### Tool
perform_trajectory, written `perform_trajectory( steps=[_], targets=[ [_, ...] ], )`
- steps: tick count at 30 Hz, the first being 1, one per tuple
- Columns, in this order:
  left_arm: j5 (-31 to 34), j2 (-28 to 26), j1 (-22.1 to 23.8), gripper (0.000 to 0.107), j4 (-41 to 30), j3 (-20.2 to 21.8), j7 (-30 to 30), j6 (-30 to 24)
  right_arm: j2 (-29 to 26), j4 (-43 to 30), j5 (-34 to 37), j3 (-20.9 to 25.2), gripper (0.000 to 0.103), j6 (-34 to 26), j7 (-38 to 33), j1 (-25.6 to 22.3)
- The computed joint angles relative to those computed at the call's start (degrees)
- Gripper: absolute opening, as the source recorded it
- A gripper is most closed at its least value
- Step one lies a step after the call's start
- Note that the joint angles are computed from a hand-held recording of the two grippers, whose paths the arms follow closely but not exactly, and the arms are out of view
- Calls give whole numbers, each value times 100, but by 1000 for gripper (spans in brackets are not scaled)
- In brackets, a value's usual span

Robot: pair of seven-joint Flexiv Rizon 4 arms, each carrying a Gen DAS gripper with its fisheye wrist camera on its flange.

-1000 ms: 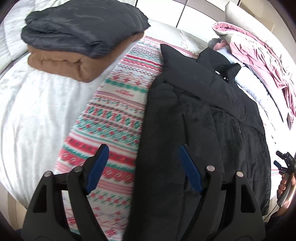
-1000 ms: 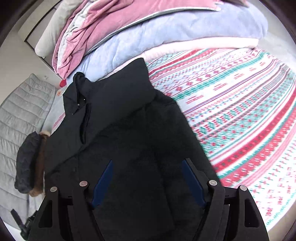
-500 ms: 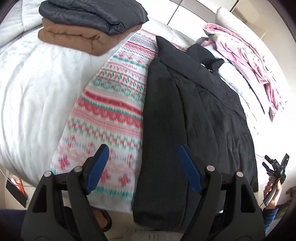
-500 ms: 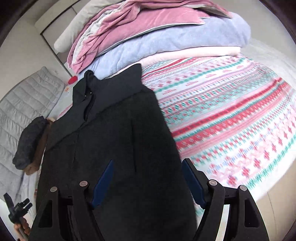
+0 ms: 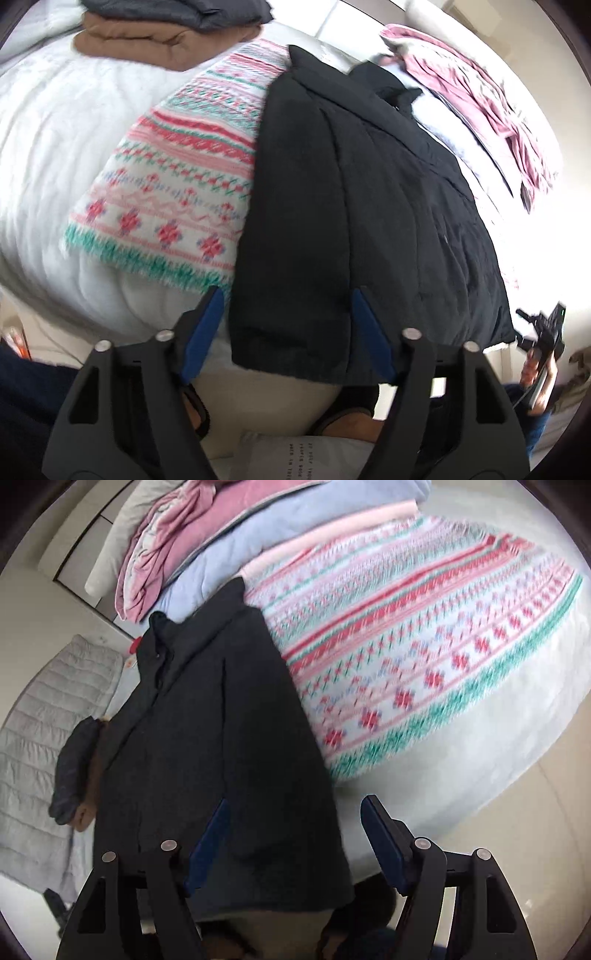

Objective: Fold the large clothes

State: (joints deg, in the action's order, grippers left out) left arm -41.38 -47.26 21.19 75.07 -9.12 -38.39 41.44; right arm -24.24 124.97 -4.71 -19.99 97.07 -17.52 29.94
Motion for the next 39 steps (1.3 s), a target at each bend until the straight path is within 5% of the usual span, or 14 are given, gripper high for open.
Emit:
perform_trajectory(
  steps=[2,7,16,21,24,29,32,34,39],
  targets=[
    [-190,100,82,65,229,-71,80,144,-57,3,-23,373,74,206,155,-274],
    [-464,202,192,65,483,-92,127,92,-213,136,598,-389,74,333,314,752],
    [-748,281,196,65,815,-81,234,109,-537,-42,1324,-388,75,791,316,962],
    [-782,401,189,63,1011,-62,509,115,-690,21,1972,-459,74,1580,23,1206],
    [-670,471,143,63,1123,25,719,136,-682,43,2382,-776,74,1371,-170,1624],
    [-151,432,-182,63,1175,234,752,612,-697,-116,2446,-486,74,1177,-288,1363],
    [-47,402,-273,48,1195,190,732,1011,-779,-58,2562,-846,59,1206,-235,1683],
    [-34,373,-254,39,1140,140,621,1085,-849,-39,2659,-1072,21,1337,-249,1897],
    [-191,390,-122,11,1113,-67,649,1171,-902,-126,2702,-991,10,1572,-549,1829]
  ],
)
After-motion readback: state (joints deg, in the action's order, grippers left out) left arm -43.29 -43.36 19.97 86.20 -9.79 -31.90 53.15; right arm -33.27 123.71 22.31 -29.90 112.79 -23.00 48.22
